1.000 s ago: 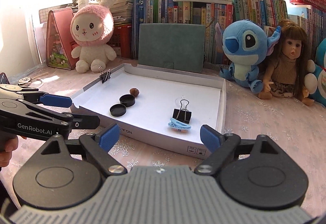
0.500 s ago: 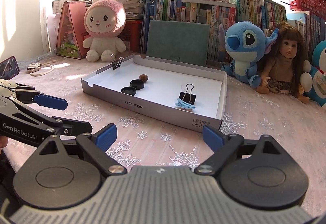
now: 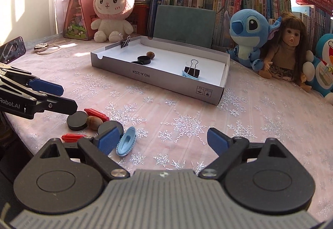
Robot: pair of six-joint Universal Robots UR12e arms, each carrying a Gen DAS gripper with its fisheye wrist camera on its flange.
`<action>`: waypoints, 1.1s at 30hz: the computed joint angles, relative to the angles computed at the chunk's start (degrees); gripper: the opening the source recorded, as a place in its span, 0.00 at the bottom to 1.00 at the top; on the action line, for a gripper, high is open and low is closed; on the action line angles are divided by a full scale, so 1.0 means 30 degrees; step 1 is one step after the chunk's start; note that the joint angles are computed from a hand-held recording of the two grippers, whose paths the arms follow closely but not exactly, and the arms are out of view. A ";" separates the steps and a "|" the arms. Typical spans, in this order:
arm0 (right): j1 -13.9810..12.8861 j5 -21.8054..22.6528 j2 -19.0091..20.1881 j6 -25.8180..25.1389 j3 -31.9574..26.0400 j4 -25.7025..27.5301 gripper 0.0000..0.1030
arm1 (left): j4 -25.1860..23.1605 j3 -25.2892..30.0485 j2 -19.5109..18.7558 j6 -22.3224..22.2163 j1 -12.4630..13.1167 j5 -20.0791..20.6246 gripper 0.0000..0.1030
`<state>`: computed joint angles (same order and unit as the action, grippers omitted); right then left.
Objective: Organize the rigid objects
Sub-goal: 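Move both grippers back from the tray toward the objects on the cloth, then grasp a black round lid with the left gripper while the right grasps the light blue clip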
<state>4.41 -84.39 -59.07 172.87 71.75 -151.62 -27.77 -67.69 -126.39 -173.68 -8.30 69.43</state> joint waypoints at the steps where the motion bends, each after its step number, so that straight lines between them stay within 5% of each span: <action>1: -0.0015 0.0181 -0.0086 -0.0031 0.0098 0.0063 0.93 | -0.0077 -0.0162 0.0114 0.0097 0.0016 -0.0095 0.46; 7: 0.0115 0.0728 -0.0221 -0.0755 0.0189 0.0651 0.79 | -0.0480 -0.0548 0.0282 0.0801 -0.0128 -0.0047 0.33; 13: 0.0262 0.1051 -0.0047 -0.0677 -0.0020 0.1153 0.53 | -0.0051 -0.0403 0.0007 0.0784 -0.0336 0.0204 0.31; 18: 0.0316 0.0742 -0.0001 -0.0453 -0.0020 0.0905 0.22 | 0.0493 -0.0362 -0.0143 0.1358 -0.0562 0.0883 0.29; 26: 0.0235 -0.0015 -0.0044 -0.0692 0.0025 0.0924 0.21 | 0.0874 -0.0411 -0.0142 0.1249 -0.0510 0.1780 0.29; 29: 0.0170 -0.0391 -0.0067 -0.0538 0.0022 0.0982 0.43 | 0.0889 -0.0327 -0.0186 0.0986 -0.0456 0.2046 0.29; 33: 0.0053 -0.0607 -0.0171 -0.0459 0.0094 0.1165 0.46 | 0.0833 -0.0264 -0.0221 0.0733 -0.0403 0.2291 0.29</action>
